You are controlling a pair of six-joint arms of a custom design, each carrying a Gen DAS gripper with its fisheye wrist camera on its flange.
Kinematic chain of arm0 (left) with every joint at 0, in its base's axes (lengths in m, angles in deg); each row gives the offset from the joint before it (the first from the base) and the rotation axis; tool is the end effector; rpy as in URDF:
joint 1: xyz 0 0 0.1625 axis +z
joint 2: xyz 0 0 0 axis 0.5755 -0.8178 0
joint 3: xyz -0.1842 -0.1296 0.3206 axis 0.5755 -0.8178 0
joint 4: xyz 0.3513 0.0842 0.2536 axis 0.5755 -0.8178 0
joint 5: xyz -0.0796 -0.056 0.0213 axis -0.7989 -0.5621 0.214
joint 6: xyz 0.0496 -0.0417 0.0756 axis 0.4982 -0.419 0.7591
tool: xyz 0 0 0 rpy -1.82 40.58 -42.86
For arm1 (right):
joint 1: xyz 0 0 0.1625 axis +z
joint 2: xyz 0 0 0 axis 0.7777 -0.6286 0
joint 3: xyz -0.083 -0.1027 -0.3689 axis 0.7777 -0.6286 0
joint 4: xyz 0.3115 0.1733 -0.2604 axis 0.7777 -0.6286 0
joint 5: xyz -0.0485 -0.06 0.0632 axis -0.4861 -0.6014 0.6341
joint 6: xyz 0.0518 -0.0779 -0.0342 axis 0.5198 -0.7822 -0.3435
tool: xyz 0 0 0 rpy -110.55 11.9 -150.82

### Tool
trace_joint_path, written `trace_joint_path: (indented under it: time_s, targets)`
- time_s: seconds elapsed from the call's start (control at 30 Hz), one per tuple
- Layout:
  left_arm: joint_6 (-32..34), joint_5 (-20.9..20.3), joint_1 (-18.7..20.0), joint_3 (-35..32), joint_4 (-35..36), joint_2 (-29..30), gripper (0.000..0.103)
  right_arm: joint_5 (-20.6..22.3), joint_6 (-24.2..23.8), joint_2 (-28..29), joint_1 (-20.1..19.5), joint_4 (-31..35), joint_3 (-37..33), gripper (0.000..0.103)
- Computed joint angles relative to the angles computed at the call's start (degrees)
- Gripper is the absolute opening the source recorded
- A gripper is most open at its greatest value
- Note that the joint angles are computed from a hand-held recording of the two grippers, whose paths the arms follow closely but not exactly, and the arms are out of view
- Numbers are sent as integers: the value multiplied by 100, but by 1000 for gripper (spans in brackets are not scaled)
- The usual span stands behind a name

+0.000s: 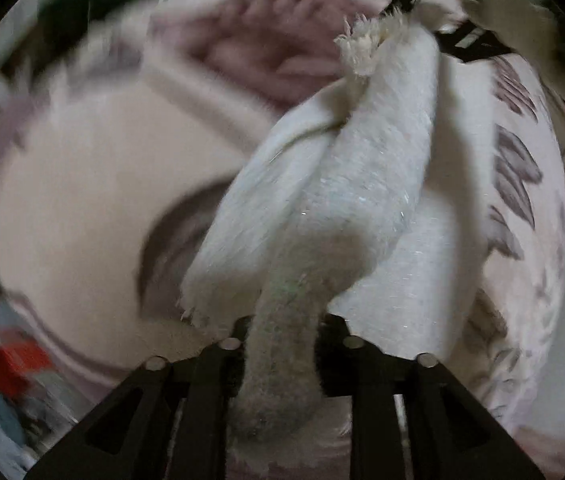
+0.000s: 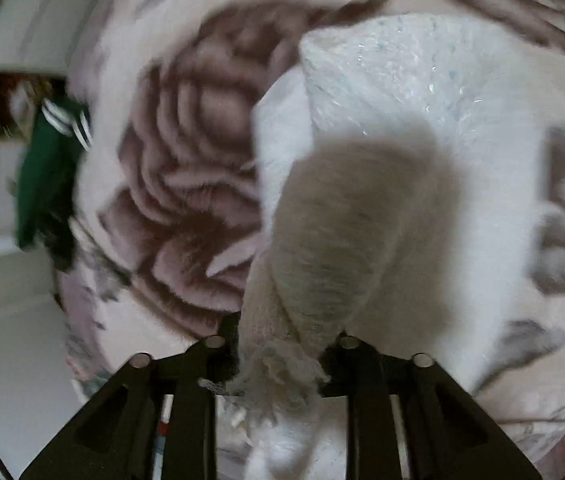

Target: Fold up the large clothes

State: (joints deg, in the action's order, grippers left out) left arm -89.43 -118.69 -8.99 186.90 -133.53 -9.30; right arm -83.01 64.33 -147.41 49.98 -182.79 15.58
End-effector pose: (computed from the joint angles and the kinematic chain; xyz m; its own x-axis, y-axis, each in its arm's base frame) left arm -0.4209 -0.3972 0.1452 -0.7970 -0.0788 -0.5988 0.0137 0.9888 -0.1483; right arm 0.2116 -0.5611 0.3678 -0.8938 0.2934 0.3391 0.2867 0.9554 -0.0709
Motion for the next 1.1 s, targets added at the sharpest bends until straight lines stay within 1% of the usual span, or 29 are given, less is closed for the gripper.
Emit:
trace_joint_path:
  time_s: [0.03,0.07,0.1,0.13,0.17,0.23,0.27,0.3,0.33,0.37,0.4,0.43,0.47,0.5,0.53,0.57,0.6,0.63,0.67,0.73,0.8,0.83,0.87,0.9,0.97,1.0,1.03,1.07,1.1]
  targets:
    - [3,-276,209,383,-475,-304,33,101,4,12,-47,-151,76,59]
    - [-32,-547,400,795,-993,-666,38,205,6,1,-40,-330,163,63]
    - [-116,-667,480,1042,-1271,-909,39,324,-80,-64,-18,-525,263,68]
    - [-257,-759,557,1337,-1582,-1250,40,431,-170,-151,-12,-645,349,69]
    - [-308,-765,579,1453,-1653,-1417,43,574,-275,-327,-26,-725,475,68]
    - [-241,-824,624,1625,-1821,-1713,44,873,-357,-804,-76,-889,831,69]
    - [-163,-842,635,1618,-1810,-1762,44,893,-328,-1114,-110,-904,1041,69]
    - [-79,-860,642,1600,-1819,-1767,44,843,-254,-1583,-142,-901,1372,69]
    - [102,-898,652,1589,-1927,-1735,44,817,-232,-1841,-188,-872,1549,69]
    - [303,-909,663,1523,-1935,-1623,44,741,-171,-2210,-241,-786,1801,69]
    - [484,-863,674,1464,-1935,-1510,44,547,-33,-2688,-298,-568,2113,69]
    - [660,-714,657,1503,-2095,-1444,41,469,22,-2935,-348,-456,2261,69]
    - [776,-536,660,1520,-2178,-1398,15,439,86,-3317,-454,-363,2516,69]
    - [878,-384,661,1541,-2224,-1315,9,520,160,-3834,-686,-219,2858,69]
    - [954,-335,740,1519,-2170,-1261,9,612,131,-4111,-835,-184,3043,69]
    - [926,-259,799,1584,-2171,-1282,9,706,66,-4572,-1105,-18,3333,69]
    - [834,-256,847,1700,-2270,-1360,9,673,30,-4800,-1231,62,3502,69]
    - [818,-383,945,1832,-2493,-1465,10,676,-52,-5022,-1384,156,3667,69]
    - [903,-544,1006,1868,-2635,-1505,10,877,-271,-5343,-1676,267,3874,69]
    - [1272,-878,1053,1837,-2885,-1508,16,1552,-831,-5967,-2413,408,4303,69]
    - [1517,-1137,1116,1789,-3032,-1451,34,2115,-1374,-6318,-2963,530,4620,69]
    - [1618,-1219,1170,1800,-3153,-1430,58,2327,-1625,-6472,-3188,582,4755,69]
    - [1644,-1217,1210,1807,-3236,-1365,69,2536,-1847,-6608,-3404,604,4909,69]
    - [1656,-1213,1263,1833,-3372,-1287,69,2815,-2116,-6768,-3696,693,5076,70]
    - [1801,-1457,1398,1877,-3686,-1059,69,3062,-2386,-6940,-3978,667,5326,71]
    - [1863,-1512,1446,1809,-3750,-906,69,3224,-2503,-7011,-4116,610,5449,74]
    - [1933,-1453,1444,1784,-3851,-781,68,3292,-2536,-7064,-4173,565,5516,75]
    - [2003,-1263,1369,1790,-4010,-707,67,3358,-2489,-7083,-4183,466,5565,75]
    - [2028,-1083,1278,1790,-4126,-675,60,3407,-2455,-7098,-4132,363,5607,74]
